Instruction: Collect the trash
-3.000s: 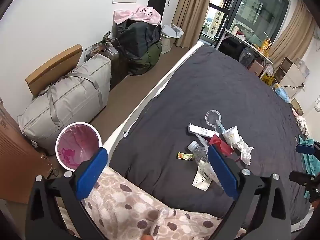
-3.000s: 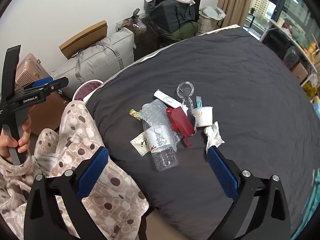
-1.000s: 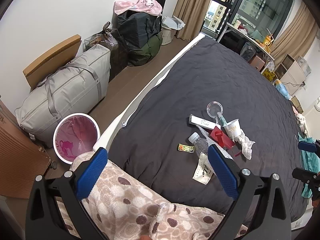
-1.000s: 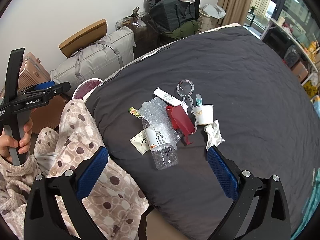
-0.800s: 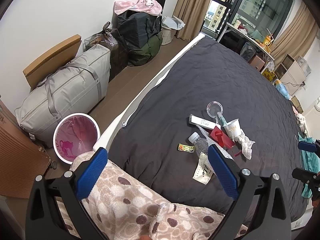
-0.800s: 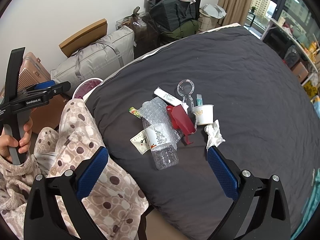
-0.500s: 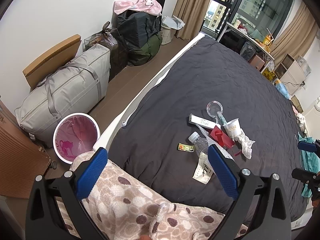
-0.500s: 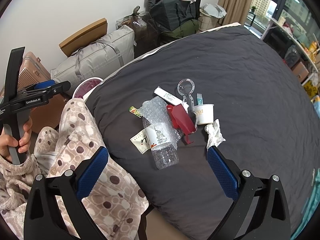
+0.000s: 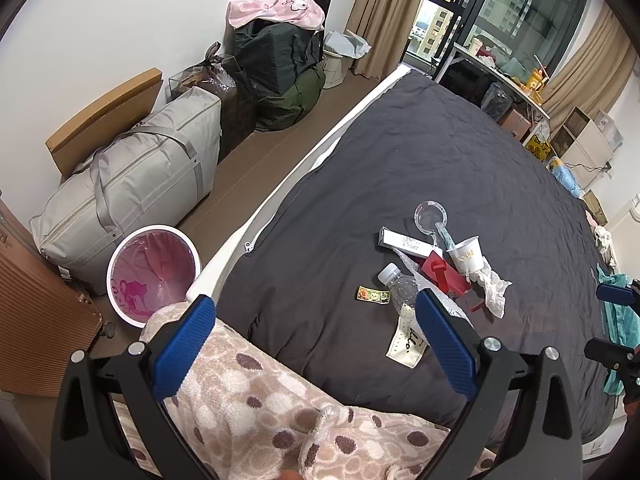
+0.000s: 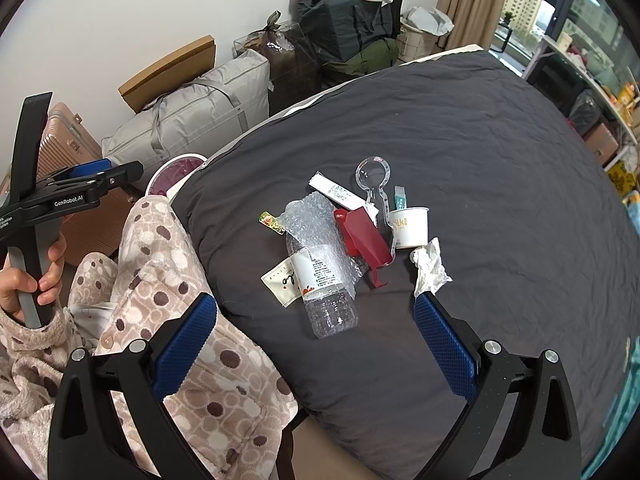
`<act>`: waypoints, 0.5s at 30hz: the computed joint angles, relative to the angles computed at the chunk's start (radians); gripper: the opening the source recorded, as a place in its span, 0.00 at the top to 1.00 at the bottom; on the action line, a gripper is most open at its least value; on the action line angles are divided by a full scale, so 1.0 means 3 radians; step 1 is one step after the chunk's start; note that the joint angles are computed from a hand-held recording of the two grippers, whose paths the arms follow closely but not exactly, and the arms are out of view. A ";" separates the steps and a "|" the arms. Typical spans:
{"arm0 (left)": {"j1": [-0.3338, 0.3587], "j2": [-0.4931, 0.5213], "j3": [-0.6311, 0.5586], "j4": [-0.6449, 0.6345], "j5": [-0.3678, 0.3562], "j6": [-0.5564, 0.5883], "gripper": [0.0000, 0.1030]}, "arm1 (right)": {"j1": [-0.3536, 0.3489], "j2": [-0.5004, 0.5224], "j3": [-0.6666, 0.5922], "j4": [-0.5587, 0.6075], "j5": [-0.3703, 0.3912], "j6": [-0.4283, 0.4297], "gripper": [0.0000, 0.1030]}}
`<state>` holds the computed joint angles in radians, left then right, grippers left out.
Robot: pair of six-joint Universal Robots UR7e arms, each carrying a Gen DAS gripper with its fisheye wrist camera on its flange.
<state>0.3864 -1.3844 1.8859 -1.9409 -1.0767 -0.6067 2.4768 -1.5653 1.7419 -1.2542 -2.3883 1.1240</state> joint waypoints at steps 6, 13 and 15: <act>-0.0002 -0.0004 0.0016 -0.0004 -0.0002 0.0002 0.05 | 0.0002 0.0002 -0.0001 0.0009 0.0003 0.0004 0.07; 0.0024 0.0041 0.0024 -0.0008 -0.0077 0.0039 0.05 | -0.0001 -0.0014 0.0041 0.0060 -0.0042 0.0046 0.07; 0.0041 0.0079 0.0025 -0.0033 -0.0133 0.0071 0.05 | -0.0011 -0.0042 0.0065 0.0067 -0.0048 0.0051 0.07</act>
